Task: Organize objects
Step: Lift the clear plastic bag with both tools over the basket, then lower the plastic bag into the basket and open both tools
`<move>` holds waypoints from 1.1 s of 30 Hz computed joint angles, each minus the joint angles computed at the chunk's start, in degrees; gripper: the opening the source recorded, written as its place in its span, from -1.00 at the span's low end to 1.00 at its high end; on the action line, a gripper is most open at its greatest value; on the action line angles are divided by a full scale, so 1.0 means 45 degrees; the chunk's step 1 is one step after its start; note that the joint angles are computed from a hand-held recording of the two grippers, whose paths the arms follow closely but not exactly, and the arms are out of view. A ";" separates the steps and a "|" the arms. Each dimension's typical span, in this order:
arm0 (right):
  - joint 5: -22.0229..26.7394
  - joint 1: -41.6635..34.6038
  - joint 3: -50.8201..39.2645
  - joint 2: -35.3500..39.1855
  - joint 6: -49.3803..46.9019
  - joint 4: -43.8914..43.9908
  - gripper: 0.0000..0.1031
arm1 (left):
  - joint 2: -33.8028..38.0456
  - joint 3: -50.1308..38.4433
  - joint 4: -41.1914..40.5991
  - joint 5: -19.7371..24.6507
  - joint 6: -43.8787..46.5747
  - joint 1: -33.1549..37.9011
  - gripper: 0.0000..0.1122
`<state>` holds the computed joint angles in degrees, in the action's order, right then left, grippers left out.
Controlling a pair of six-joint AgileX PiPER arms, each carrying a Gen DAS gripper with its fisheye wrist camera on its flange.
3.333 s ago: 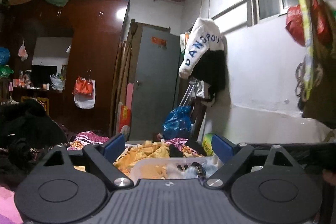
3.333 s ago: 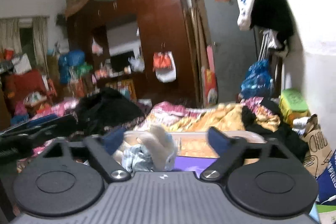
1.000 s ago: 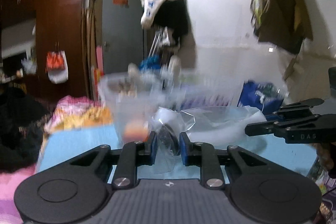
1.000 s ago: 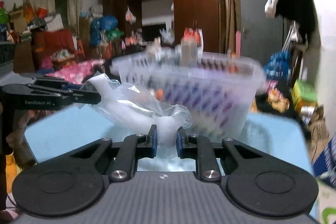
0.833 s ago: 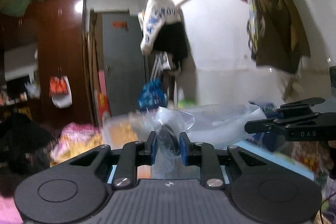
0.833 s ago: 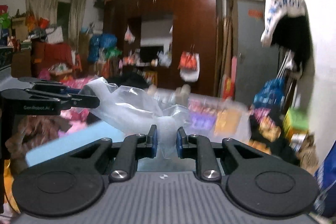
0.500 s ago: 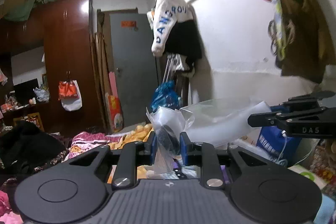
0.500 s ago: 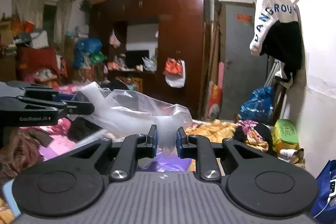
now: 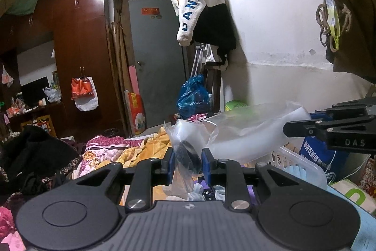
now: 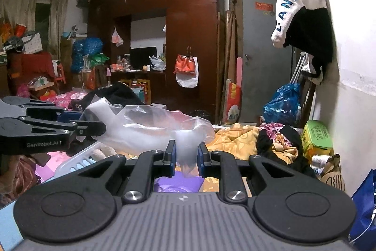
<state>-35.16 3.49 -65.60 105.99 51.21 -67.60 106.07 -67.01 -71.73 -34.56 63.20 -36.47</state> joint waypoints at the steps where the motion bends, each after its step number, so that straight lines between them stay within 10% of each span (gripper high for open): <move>1: -0.0117 -0.0068 0.0063 -0.0032 0.0026 -0.0097 -0.61 | -0.0030 0.0049 0.0109 0.0024 -0.0050 0.0031 -0.51; 18: -0.0731 -0.0474 -0.0284 0.0465 0.1976 -0.2890 -0.59 | -0.0754 0.1621 -0.0384 -0.0033 -0.0167 -0.0447 -0.50; 20: -0.0584 -0.0449 -0.0426 0.0656 0.2039 -0.2854 -0.27 | -0.0582 0.1711 0.0069 -0.0310 -0.0666 -0.0439 -0.36; 24: 0.0441 -0.0012 0.0221 0.0652 -0.0605 -0.0004 0.82 | 0.0325 0.1316 0.0127 -0.2229 -0.0718 -0.0629 0.60; 33: -0.0579 -0.0543 0.0859 0.0330 -0.1202 0.1186 1.00 | -0.0427 0.2668 0.2162 -0.2591 -0.3243 -0.0702 0.69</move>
